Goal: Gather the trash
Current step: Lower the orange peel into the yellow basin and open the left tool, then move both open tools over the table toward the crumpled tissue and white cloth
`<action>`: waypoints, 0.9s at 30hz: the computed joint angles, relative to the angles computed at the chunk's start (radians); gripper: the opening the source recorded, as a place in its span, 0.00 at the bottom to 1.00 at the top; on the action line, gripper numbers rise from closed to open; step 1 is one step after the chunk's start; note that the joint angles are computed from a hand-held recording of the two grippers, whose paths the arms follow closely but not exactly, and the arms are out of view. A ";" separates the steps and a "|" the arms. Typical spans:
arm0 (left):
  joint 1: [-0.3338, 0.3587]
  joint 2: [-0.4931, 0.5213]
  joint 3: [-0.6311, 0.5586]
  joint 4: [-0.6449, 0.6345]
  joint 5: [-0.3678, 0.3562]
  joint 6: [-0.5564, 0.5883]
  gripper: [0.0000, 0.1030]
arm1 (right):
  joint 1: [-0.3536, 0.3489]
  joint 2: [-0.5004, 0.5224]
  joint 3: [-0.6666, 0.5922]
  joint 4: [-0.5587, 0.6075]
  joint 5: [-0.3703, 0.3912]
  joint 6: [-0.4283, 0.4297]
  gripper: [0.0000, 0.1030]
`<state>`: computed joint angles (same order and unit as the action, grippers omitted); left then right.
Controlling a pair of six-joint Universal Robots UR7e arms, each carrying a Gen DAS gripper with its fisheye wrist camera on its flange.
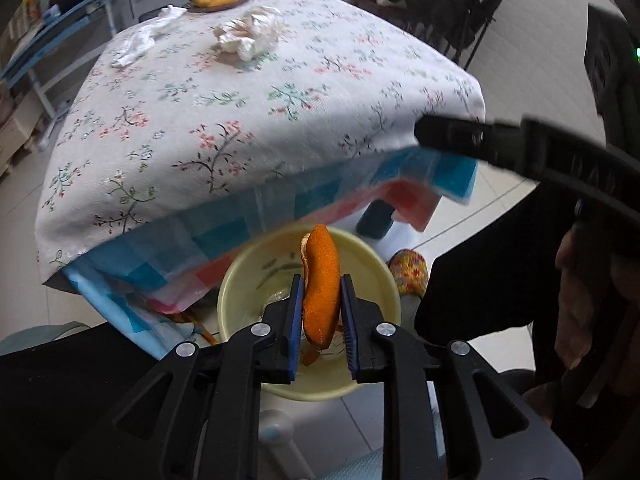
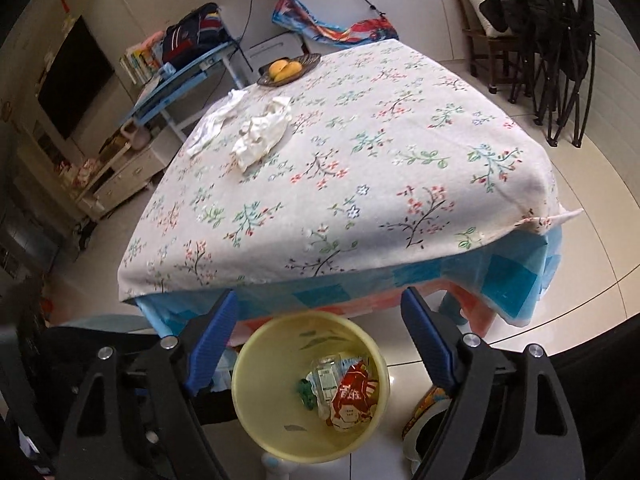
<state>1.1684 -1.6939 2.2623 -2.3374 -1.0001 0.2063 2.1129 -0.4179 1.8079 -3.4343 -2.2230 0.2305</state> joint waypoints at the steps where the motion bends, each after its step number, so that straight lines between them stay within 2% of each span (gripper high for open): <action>1: 0.001 0.001 -0.001 0.005 0.001 -0.003 0.25 | 0.000 0.000 0.000 -0.007 -0.002 -0.001 0.78; 4: -0.002 -0.004 0.000 -0.011 0.013 -0.013 0.41 | -0.002 -0.002 0.005 -0.028 -0.005 -0.006 0.78; 10: -0.001 -0.022 0.004 -0.113 0.020 -0.024 0.48 | -0.002 0.001 0.006 -0.047 -0.017 -0.005 0.78; 13: -0.010 -0.032 0.022 -0.219 0.052 -0.021 0.50 | 0.003 0.007 -0.001 -0.062 -0.026 -0.020 0.78; 14: -0.012 -0.031 0.023 -0.251 0.062 -0.019 0.52 | 0.006 0.010 -0.004 -0.069 -0.029 -0.029 0.78; 16: -0.015 -0.037 0.033 -0.348 0.094 -0.016 0.62 | 0.010 0.018 -0.011 -0.077 -0.038 -0.044 0.78; 18: -0.012 -0.034 0.033 -0.427 0.122 -0.028 0.66 | 0.014 0.025 -0.020 -0.081 -0.042 -0.059 0.78; 23: -0.006 -0.010 0.011 -0.521 0.164 -0.033 0.69 | 0.023 0.045 -0.049 -0.092 -0.045 -0.104 0.80; 27: 0.004 0.025 -0.037 -0.552 0.164 -0.008 0.73 | 0.022 0.055 -0.083 -0.080 -0.030 -0.120 0.81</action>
<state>1.1723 -1.6686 2.2255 -2.8891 -0.8366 0.1985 2.1347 -0.3631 1.7249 -3.5144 -2.2526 0.1103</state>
